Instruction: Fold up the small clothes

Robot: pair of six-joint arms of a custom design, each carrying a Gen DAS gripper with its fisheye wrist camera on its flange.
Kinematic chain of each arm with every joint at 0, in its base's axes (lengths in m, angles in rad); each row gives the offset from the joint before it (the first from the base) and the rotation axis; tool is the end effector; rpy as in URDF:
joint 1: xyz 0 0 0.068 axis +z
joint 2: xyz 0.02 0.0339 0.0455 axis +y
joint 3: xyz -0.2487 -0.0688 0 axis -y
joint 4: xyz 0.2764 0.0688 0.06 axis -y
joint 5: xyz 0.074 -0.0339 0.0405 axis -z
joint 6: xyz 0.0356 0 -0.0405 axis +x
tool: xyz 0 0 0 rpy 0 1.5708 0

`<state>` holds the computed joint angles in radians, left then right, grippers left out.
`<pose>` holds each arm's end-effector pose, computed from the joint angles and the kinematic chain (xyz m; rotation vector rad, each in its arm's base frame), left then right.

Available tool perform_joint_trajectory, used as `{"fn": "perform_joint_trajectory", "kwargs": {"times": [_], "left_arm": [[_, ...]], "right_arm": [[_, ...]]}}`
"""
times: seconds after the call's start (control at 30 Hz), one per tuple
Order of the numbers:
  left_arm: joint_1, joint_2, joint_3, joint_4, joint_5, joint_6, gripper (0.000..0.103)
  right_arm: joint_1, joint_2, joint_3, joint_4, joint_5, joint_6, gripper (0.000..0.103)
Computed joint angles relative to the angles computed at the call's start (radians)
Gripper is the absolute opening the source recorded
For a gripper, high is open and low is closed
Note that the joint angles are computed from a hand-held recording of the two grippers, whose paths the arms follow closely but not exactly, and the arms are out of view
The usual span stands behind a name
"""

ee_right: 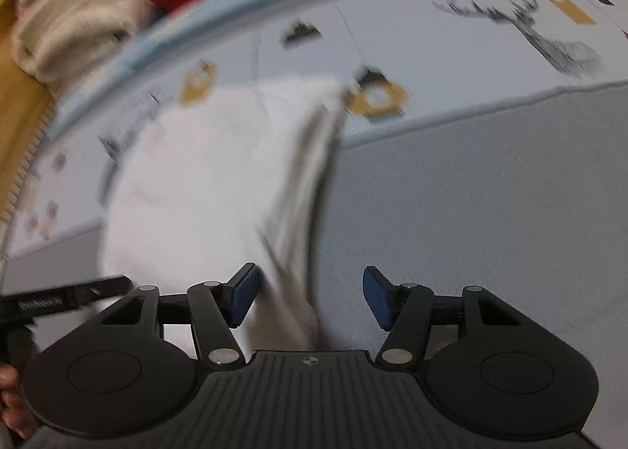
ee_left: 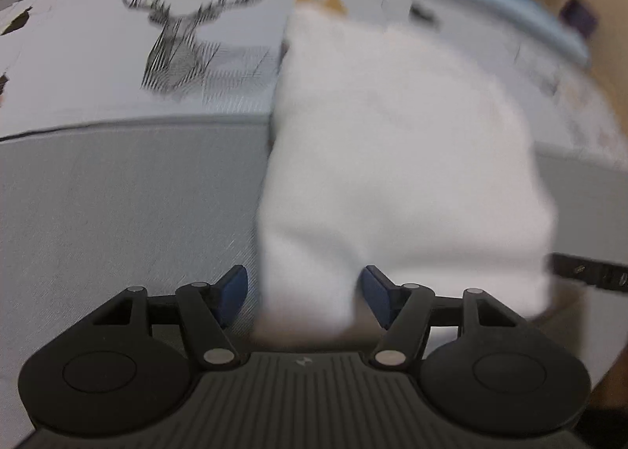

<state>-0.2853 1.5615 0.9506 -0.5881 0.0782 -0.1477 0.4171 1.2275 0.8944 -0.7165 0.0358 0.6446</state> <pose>0.3046 -0.0922 0.1508 0.2120 2.7789 -0.2191 0.2489 0.1089 0.2190 0.3141 2.6380 0.3176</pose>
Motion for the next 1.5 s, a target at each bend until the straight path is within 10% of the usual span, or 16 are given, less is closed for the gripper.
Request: {"fn": "perform_joint_trajectory", "kwargs": {"times": [0.17, 0.57, 0.7, 0.83, 0.93, 1.5], "left_arm": [[-0.040, -0.197, -0.116, 0.035, -0.131, 0.004, 0.074], [-0.452, -0.901, -0.177, -0.239, -0.538, -0.138, 0.103], [-0.790, -1.021, -0.140, -0.469, -0.794, -0.404, 0.103], [-1.142, -1.005, -0.213, -0.691, -1.031, -0.860, 0.103], [-1.104, -0.936, -0.217, -0.698, -0.881, -0.853, 0.102], [-0.829, -0.948, -0.263, -0.501, -0.722, -0.658, 0.103]], "right_arm": [[0.009, 0.069, 0.050, -0.238, 0.191, 0.043, 0.055], [0.341, -0.548, -0.029, -0.173, 0.633, 0.058, 0.075], [0.689, -0.559, 0.052, -0.391, 0.906, 0.256, 0.083], [1.013, -0.410, 0.129, -0.766, 1.080, 0.743, 0.085], [1.065, -0.357, 0.119, -0.795, 1.033, 0.843, 0.084], [1.017, -0.251, 0.127, -0.729, 0.942, 0.753, 0.084]]}}
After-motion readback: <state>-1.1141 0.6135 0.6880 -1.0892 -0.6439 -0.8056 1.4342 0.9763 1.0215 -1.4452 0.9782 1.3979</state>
